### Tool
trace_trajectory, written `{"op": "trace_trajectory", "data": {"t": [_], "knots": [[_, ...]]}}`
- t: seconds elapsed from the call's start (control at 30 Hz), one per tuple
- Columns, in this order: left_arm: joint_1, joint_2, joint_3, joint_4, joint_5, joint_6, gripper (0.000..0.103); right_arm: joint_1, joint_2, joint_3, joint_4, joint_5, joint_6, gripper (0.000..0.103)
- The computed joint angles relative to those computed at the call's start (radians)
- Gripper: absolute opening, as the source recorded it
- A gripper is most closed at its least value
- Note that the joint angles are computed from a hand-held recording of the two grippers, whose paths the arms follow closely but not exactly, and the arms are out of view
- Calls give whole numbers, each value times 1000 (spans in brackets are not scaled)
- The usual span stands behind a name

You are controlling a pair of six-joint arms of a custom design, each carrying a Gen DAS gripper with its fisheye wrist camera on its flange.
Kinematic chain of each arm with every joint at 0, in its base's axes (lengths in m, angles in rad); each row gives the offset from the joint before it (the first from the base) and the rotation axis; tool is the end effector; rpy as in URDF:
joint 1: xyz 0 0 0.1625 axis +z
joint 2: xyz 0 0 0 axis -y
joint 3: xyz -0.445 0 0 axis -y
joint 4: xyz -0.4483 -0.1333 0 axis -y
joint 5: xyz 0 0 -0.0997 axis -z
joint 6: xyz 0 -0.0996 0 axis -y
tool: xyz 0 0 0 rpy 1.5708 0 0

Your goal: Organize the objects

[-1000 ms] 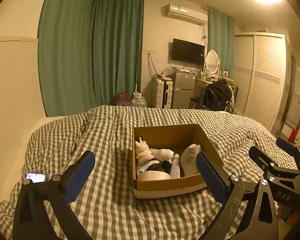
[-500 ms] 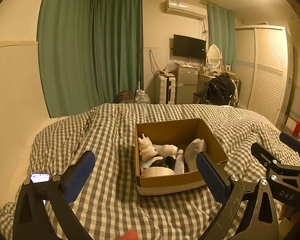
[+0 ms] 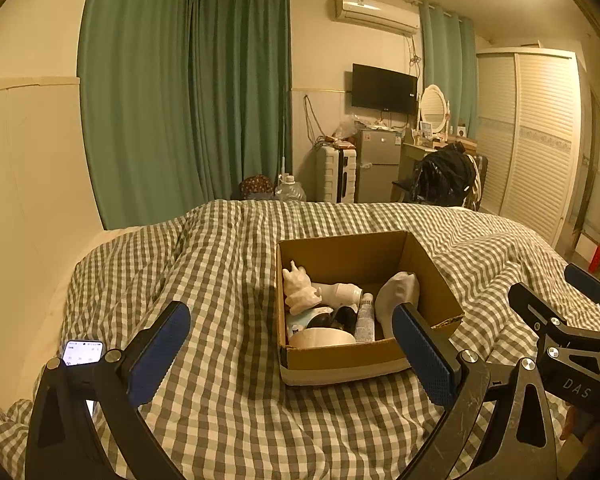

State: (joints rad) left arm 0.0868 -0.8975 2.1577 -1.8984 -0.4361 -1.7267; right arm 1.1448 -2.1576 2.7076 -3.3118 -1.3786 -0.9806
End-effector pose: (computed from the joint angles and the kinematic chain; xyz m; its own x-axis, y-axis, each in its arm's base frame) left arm -0.4191 -0.2609 -0.0216 -0.6932 -0.1262 -0.7096 0.5881 0.4700 -0.6582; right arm 0.0298 -0.3029 0.3551 -0.6655 -0.1447 0.7322 -0.7183 0.3907 -0.5757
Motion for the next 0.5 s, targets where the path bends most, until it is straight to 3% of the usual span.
{"op": "trace_trajectory", "data": {"t": [0.5], "knots": [[1,-2,-2,6,0,3,103,9,14,1,-12,-17,5,102]]}}
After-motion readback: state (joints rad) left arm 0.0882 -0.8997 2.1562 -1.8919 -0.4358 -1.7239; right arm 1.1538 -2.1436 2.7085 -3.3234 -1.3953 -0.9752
